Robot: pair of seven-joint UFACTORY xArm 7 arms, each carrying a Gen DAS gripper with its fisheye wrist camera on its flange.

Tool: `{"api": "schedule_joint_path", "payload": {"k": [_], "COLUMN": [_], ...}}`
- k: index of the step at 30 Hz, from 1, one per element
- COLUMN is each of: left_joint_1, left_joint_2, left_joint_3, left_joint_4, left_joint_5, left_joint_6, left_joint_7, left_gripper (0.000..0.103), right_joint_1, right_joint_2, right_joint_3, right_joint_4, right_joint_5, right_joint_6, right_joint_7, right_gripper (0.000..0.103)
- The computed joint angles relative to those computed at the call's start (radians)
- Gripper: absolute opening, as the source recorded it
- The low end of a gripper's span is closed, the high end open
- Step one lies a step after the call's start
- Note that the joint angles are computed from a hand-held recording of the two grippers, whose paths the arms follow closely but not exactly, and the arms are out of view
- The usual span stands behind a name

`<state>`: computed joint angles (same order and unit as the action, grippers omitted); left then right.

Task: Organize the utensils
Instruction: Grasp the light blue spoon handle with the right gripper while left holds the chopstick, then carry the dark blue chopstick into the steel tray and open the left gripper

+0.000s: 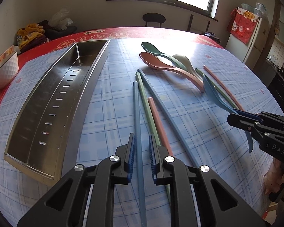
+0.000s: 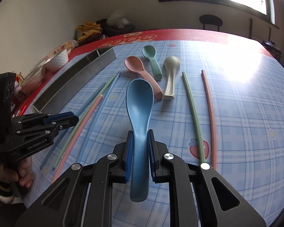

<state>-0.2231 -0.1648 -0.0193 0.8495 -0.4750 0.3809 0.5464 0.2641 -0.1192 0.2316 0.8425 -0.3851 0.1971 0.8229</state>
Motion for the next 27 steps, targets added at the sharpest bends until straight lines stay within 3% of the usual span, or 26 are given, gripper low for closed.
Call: {"api": "schedule_joint_path", "payload": {"k": [4,10,17,27], "left_joint_1": [0.004,0.017,0.014,-0.025], "left_joint_2": [0.0,-0.001,-0.006,-0.037], "left_joint_3": [-0.006,-0.025,-0.02,0.022], "left_joint_4": [-0.004,-0.018,-0.028,-0.059], "left_joint_5": [0.025,0.118,0.159,0.064], "left_joint_6": [-0.011,-0.047,-0.062,-0.109], "left_joint_7": [-0.017,-0.094,-0.125,-0.061], "left_gripper": [0.015,0.014,0.006,0.006], "right_joint_1": [-0.006,0.01,0.011,-0.04], "right_joint_2": [-0.013,-0.024,-0.046,-0.062], "right_joint_3": [-0.005,-0.019,-0.022,0.025], "right_joint_4": [-0.021,-0.05,-0.088,-0.108], "right_joint_5": [0.008,0.093,0.187,0.202], "right_joint_6": [-0.037,-0.092,-0.139,-0.166], "right_joint_7": [0.003,-0.077,-0.146,-0.138], "right_gripper": [0.015,0.015,0.015,0.015]}}
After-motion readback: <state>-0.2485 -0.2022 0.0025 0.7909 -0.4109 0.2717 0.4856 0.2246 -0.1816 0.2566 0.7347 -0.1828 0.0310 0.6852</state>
